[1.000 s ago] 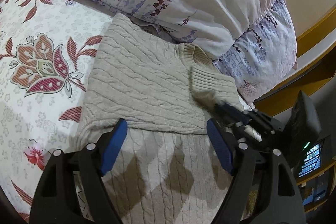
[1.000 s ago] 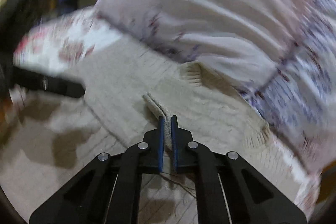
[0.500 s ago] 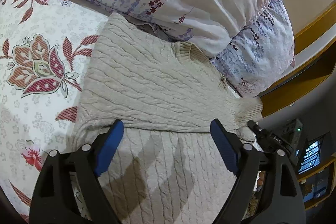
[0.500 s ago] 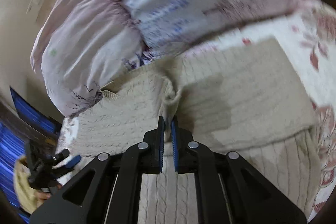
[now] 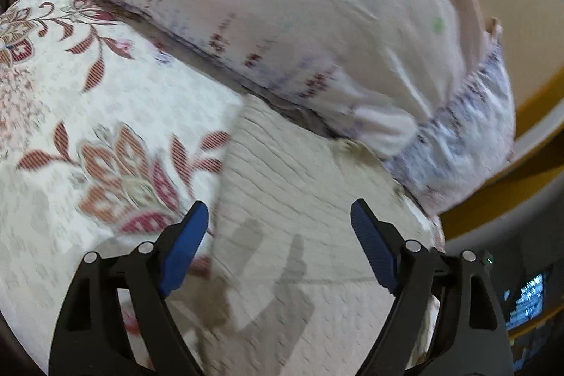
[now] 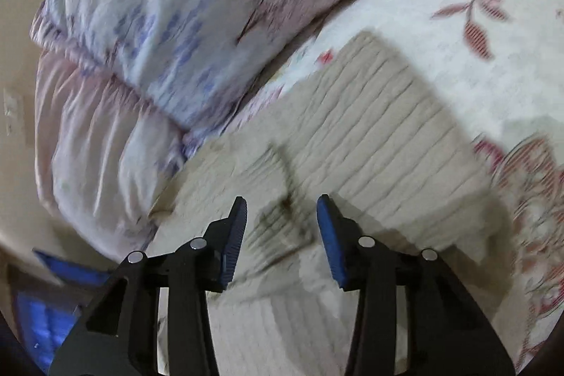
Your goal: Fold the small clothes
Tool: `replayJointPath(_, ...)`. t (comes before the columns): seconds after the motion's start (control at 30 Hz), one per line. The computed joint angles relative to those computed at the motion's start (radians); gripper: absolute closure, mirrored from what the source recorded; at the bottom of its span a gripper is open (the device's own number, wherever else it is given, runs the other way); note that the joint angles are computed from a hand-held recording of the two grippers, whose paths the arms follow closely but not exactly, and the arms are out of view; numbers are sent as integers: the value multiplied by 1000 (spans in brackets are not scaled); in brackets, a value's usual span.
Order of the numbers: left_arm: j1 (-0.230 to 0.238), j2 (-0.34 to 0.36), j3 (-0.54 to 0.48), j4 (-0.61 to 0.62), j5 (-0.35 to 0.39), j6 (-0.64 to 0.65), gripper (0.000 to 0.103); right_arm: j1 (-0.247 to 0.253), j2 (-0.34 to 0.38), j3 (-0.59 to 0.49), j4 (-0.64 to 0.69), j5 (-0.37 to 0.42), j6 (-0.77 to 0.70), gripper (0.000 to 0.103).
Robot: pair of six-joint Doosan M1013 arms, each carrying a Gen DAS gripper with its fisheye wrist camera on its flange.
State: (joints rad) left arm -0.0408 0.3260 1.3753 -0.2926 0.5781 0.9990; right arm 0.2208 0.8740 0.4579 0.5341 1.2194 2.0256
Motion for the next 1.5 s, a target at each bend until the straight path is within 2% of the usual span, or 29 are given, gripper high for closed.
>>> replayJointPath(0.07, 8, 13, -11, 0, 14, -22, 26, -2, 0, 3, 5, -16, -13, 59)
replayJointPath(0.17, 14, 34, -33, -34, 45, -14, 32, -4, 40, -61, 64, 63, -58, 59)
replayJointPath(0.23, 11, 40, -39, -19, 46, -23, 35, 3, 50, -80, 59, 80, -84, 59)
replayJointPath(0.27, 8, 42, -42, -6, 48, -33, 38, 6, 54, -90, 54, 88, -105, 69)
replayJointPath(0.3, 7, 45, -45, 8, 46, -37, 43, 6, 59, -98, 63, 102, -116, 85)
replayJointPath(0.33, 8, 49, -49, 1, 48, -39, 46, 6, 78, -132, 82, 138, -123, 90)
replayJointPath(0.37, 7, 51, -51, 1, 50, -45, 52, 9, 81, -137, 86, 139, -134, 92)
replayJointPath(0.4, 5, 54, -55, 16, 54, -60, 58, 12, 61, -106, 83, 103, -171, 93)
replayJointPath(0.47, 1, 58, -62, 52, 63, -91, 68, 14, -14, 20, 101, -39, -280, 93)
replayJointPath(0.5, -1, 59, -63, 70, 65, -108, 73, 15, -34, 51, 101, -78, -307, 93)
replayJointPath(0.53, -1, 60, -63, 78, 66, -117, 75, 18, -41, 56, 60, -81, -297, 93)
replayJointPath(0.6, 1, 59, -59, 77, 63, -121, 79, 24, -11, 0, -27, -1, -228, 93)
replayJointPath(0.63, 3, 58, -58, 81, 65, -125, 79, 27, 8, -28, -82, 63, -189, 93)
replayJointPath(0.67, 4, 57, -56, 81, 64, -125, 79, 27, 10, -21, -86, 75, -176, 93)
replayJointPath(0.7, 5, 53, -50, 81, 63, -123, 79, 25, -8, 19, -73, 37, -183, 93)
replayJointPath(0.8, 6, 47, -43, 89, 61, -124, 80, 32, 1, -13, -106, 64, -170, 93)
replayJointPath(0.87, 8, 42, -37, 60, 56, -99, 74, 38, 28, -77, -133, 112, -178, 91)
replayJointPath(0.9, 9, 36, -29, 35, 48, -85, 68, 39, 33, -94, -131, 126, -178, 87)
replayJointPath(0.97, 8, 18, -5, 3, 27, -62, 61, 35, 2, -48, -128, 100, -185, 70)
replayJointPath(1.0, 8, 4, 10, -13, 15, -40, 58, 33, -16, -21, -124, 81, -193, 57)
replayJointPath(1.03, 7, -10, 26, -34, 3, -11, 57, 29, -43, 22, -114, 56, -216, 51)
replayJointPath(1.2, 6, -79, 109, -169, -31, 157, 49, -2, -155, 199, -63, -7, -314, 44)
replayJointPath(1.33, -6, -133, 183, -235, -26, 246, 48, -32, -245, 339, -39, -37, -351, 44)
replayJointPath(1.5, -28, -189, 269, -258, -44, 238, 48, -63, -333, 484, -13, -65, -359, 44)
